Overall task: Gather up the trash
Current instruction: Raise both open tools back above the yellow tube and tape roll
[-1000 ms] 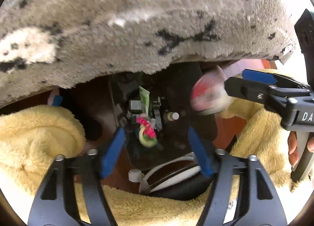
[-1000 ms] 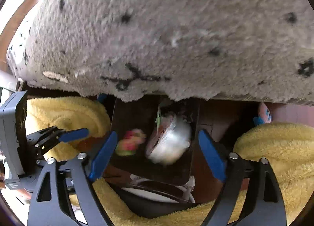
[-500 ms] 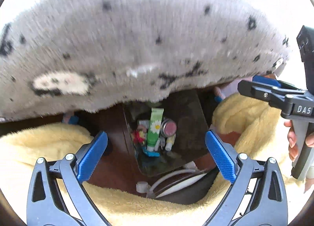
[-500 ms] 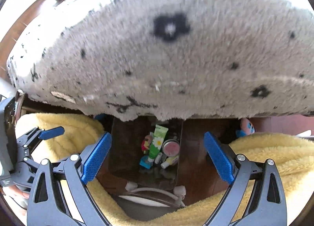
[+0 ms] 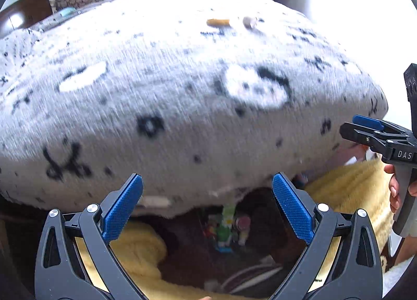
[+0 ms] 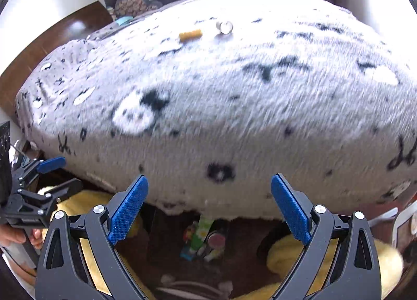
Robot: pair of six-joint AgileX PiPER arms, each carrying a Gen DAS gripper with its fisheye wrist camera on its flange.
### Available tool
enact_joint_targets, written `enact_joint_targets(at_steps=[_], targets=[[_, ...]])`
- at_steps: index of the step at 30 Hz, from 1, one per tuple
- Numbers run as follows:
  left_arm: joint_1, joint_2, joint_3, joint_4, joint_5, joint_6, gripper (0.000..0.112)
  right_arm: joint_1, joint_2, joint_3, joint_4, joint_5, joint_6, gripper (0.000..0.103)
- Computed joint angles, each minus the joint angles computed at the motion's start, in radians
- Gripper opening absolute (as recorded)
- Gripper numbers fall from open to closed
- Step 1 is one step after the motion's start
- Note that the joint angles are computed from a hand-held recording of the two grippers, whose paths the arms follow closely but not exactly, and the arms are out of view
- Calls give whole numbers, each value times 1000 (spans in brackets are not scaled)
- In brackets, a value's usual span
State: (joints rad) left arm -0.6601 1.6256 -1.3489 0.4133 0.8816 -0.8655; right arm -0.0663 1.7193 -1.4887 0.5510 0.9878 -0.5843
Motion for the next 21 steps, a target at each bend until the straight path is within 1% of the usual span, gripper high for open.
enact_joint_targets(at_steps=[2,5,9,12,15,17,18,21], targets=[[23,3,-24,9,-6,17,95,4,24,-54,-11,2,17,95],[60,22,-87,15,7,50,95,9,67,-136,-21,8,40,95],[92,88,-220,48,68,88,95,26,138,-260,-44,19,78,95],[132,124,-289,23,76,142,95,50,191,-349,-74,14,115,95],[165,156,-328,1,60,179,95,68,251,-444,-83,25,136,95],[183,187,-362,-8,56,198,95,89,297,-517,-122,32,167,95],[194,208,-389,-13,61,211,95,100,322,-559,-144,44,184,95],[228,272,-473,-47,69,259,95,120,429,-738,-166,119,226,95]])
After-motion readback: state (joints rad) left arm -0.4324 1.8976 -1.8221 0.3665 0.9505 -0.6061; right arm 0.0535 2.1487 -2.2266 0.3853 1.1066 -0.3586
